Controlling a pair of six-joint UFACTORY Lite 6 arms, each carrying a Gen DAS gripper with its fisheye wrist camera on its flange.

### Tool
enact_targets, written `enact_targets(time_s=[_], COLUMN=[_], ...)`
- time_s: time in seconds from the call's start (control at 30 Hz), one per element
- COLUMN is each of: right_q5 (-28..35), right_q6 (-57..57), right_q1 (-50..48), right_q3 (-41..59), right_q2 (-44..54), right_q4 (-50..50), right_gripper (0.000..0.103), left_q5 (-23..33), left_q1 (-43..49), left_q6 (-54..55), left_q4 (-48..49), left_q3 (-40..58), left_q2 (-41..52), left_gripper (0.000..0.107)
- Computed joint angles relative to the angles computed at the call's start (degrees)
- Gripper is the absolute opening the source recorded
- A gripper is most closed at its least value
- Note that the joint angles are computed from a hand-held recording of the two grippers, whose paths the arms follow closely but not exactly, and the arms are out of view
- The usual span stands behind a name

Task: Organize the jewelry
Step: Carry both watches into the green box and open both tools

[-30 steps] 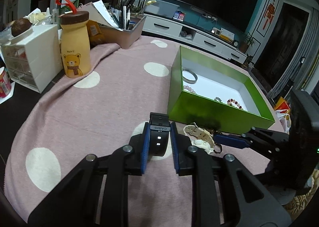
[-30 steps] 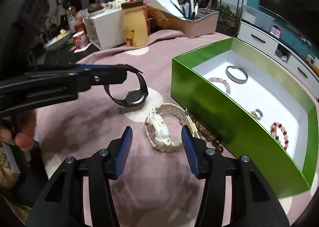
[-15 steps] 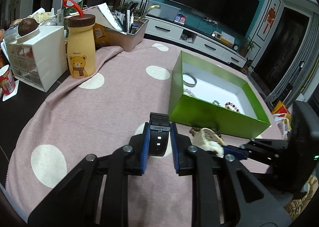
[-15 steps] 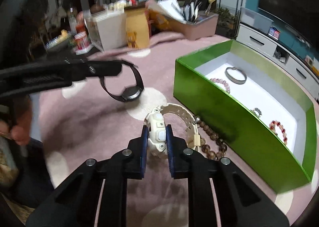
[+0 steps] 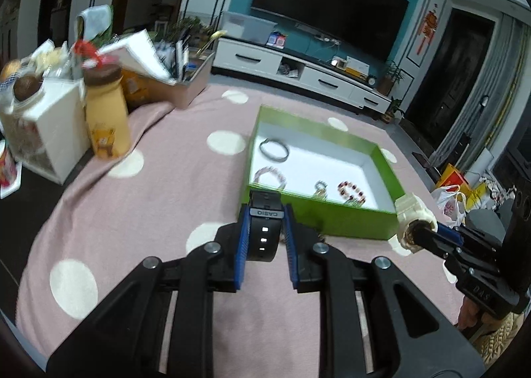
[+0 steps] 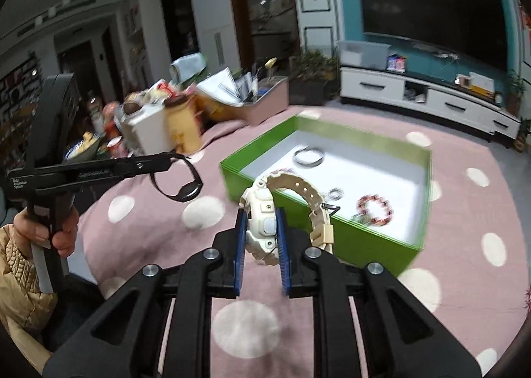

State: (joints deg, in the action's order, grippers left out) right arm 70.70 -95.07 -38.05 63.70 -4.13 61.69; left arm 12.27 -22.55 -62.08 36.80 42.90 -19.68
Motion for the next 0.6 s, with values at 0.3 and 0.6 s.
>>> enact_targets(time_s=[0.3, 0.6], right_q5=[-0.21, -3.03], right_q6=[2.77, 10.75], right_q1=[-1.25, 1.08], right_q3=[12.37, 31.20], right_q2=[8.76, 23.29], right_q4=[3.31, 2.05], right_gripper=[0.017, 0.017], left_q5=[4.58, 11.31], left_q1=[-2.35, -1.45], left_q6=[10.70, 27.43], left_q4=[-7.08, -21.59], left_q3=[19.65, 45.69], left_q2=[13.72, 32.83], left_gripper=[0.020, 0.020])
